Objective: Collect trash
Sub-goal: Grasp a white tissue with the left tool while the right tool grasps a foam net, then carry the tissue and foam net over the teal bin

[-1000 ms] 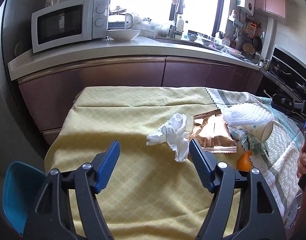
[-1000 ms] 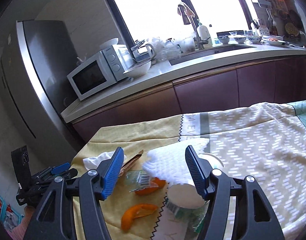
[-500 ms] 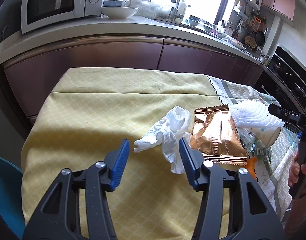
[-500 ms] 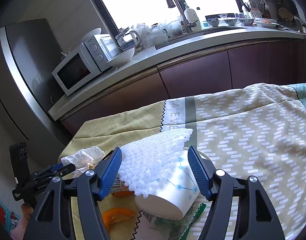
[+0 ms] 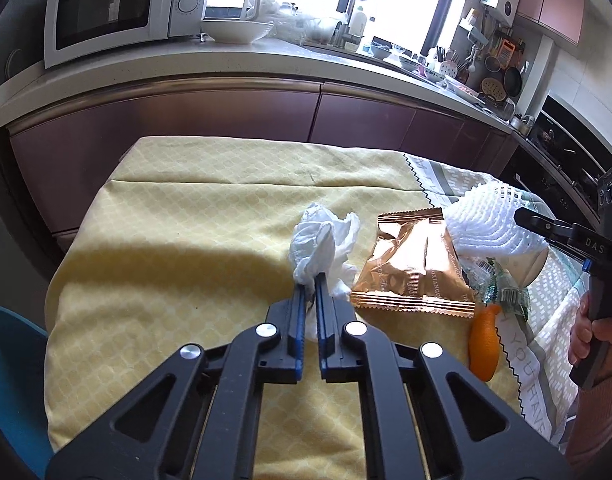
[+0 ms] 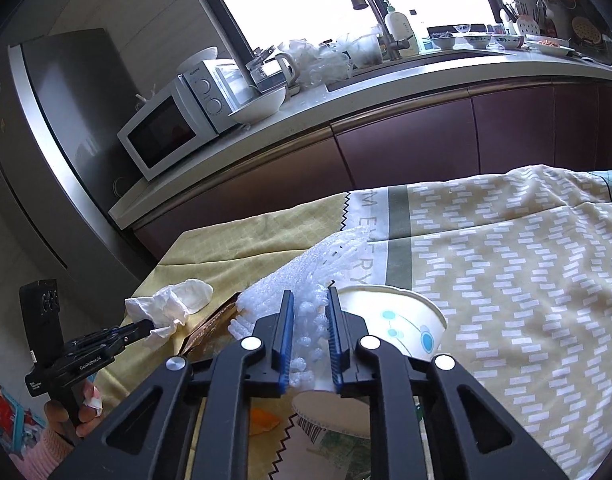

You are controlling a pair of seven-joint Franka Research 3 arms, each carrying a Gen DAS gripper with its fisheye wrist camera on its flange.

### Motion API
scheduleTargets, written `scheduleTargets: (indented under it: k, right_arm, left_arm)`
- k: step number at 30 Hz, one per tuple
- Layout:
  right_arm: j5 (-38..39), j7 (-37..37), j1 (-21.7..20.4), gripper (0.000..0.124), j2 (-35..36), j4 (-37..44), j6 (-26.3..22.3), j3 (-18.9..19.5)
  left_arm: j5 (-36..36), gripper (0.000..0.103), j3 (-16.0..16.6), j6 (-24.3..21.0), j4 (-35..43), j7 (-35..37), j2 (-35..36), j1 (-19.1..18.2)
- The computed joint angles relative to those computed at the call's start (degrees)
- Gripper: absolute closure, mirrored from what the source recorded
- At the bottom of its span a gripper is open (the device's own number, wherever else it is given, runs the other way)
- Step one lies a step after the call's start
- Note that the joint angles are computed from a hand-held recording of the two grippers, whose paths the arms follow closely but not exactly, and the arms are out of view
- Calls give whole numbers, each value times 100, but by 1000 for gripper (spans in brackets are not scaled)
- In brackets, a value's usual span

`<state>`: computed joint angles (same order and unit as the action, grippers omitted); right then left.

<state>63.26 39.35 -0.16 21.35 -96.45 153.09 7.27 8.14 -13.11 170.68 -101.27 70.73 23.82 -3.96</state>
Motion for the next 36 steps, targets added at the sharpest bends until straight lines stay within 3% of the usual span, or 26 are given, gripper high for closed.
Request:
scheduleTargets:
  k: [7, 19, 22, 24, 28, 30, 32, 36]
  right_arm:
    - [733, -707, -43, 111, -362, -281, -23, 73]
    - [1840, -1745, 247, 111, -1054, -784, -96, -200]
    - [2099, -2012, 337, 111, -1218, -915, -127, -273]
    - [2281, -2184, 371, 111, -1326, -1010, -280, -327]
    - [2466, -2378, 493, 111, -1485, -1174, -530, -405]
    - [2419, -2381, 569, 111, -1504, -1201, -641, -420]
    - [2368, -2383, 632, 111, -1505, -1211, -759, -422]
    - [2268, -2349, 725, 111, -1466, -1191, -991, -405]
  left_arm:
    - [56, 99, 46, 439, -669, -117, -533, 53]
    - [-4, 99, 50, 1046, -2036, -271, -1645, 263]
    - [-39, 99, 108, 1163, -2370, -295, -1905, 275]
    - [342, 99, 406, 1231, -2574, -678, -2073, 84]
    - [352, 99, 484, 1335, -2993, -747, -2404, 116]
    - [997, 99, 447, 1372, -3164, -1352, -2572, 316]
    - [1102, 99, 456, 1427, -3336, -1458, -2718, 378]
    - [2083, 99, -225, 1433, -3604, -2386, -3074, 1339]
